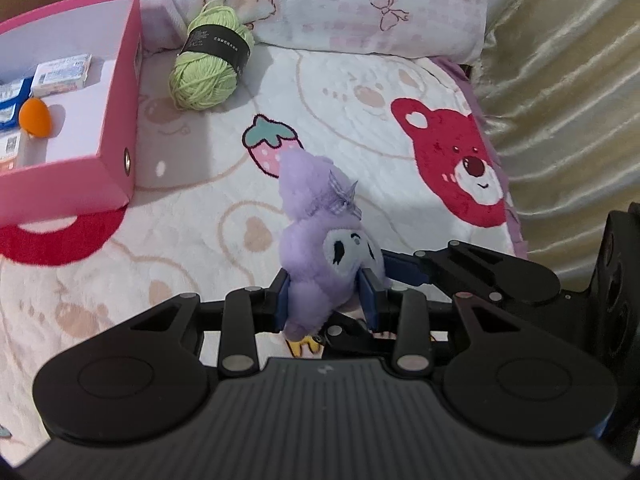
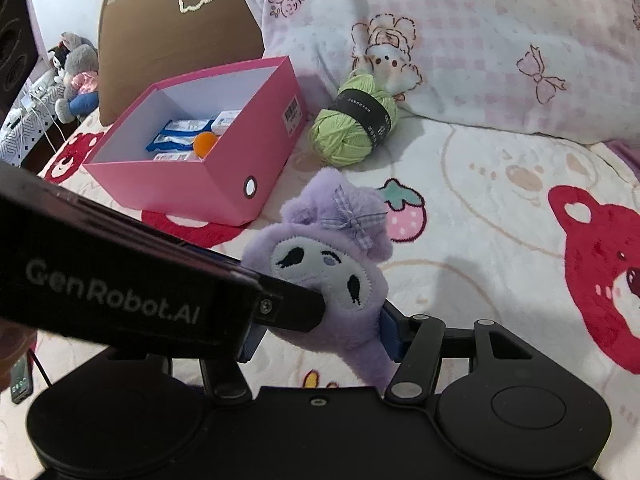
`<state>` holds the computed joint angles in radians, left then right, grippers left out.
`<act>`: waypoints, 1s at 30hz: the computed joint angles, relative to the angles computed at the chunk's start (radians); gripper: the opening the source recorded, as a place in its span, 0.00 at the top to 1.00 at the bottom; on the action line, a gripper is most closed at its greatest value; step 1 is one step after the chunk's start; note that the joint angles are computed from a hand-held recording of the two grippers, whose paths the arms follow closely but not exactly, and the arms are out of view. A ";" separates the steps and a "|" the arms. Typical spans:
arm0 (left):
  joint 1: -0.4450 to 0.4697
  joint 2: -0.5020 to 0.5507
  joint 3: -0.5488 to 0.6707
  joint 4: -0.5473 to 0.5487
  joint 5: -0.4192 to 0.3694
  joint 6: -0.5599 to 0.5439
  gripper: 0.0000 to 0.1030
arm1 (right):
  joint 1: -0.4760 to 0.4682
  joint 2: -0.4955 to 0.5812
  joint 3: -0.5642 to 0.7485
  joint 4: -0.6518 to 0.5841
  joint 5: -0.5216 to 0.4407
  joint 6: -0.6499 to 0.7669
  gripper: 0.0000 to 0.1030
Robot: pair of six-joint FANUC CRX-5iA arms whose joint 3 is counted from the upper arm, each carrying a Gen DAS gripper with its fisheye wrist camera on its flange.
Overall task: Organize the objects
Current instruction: 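Lift the purple plush toy with the left gripper and carry it over the pink box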
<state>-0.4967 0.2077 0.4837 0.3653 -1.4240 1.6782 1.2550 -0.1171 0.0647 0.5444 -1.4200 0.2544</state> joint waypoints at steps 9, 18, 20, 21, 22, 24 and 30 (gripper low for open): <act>0.018 -0.024 0.036 0.007 -0.089 -0.001 0.67 | 0.026 0.068 0.155 -0.054 -0.100 0.064 0.38; 0.054 -0.051 0.062 0.024 -0.126 -0.025 0.68 | 0.045 0.142 0.293 -0.041 -0.171 0.128 0.38; 0.064 -0.056 0.067 0.027 -0.132 -0.028 0.68 | 0.046 0.159 0.321 -0.038 -0.179 0.144 0.38; 0.069 -0.059 0.069 0.028 -0.135 -0.030 0.68 | 0.045 0.167 0.336 -0.036 -0.181 0.155 0.38; 0.076 -0.061 0.072 0.031 -0.139 -0.033 0.68 | 0.045 0.175 0.348 -0.036 -0.184 0.166 0.38; 0.089 -0.064 0.078 0.038 -0.149 -0.038 0.68 | 0.043 0.194 0.382 -0.036 -0.193 0.192 0.38; 0.125 -0.040 0.140 0.039 -0.201 -0.035 0.67 | 0.022 0.218 0.429 -0.053 -0.158 0.234 0.39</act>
<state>-0.3720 0.1672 0.6237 0.4040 -1.6254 1.6428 1.2770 0.1011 0.4936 0.4916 -1.5782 0.4881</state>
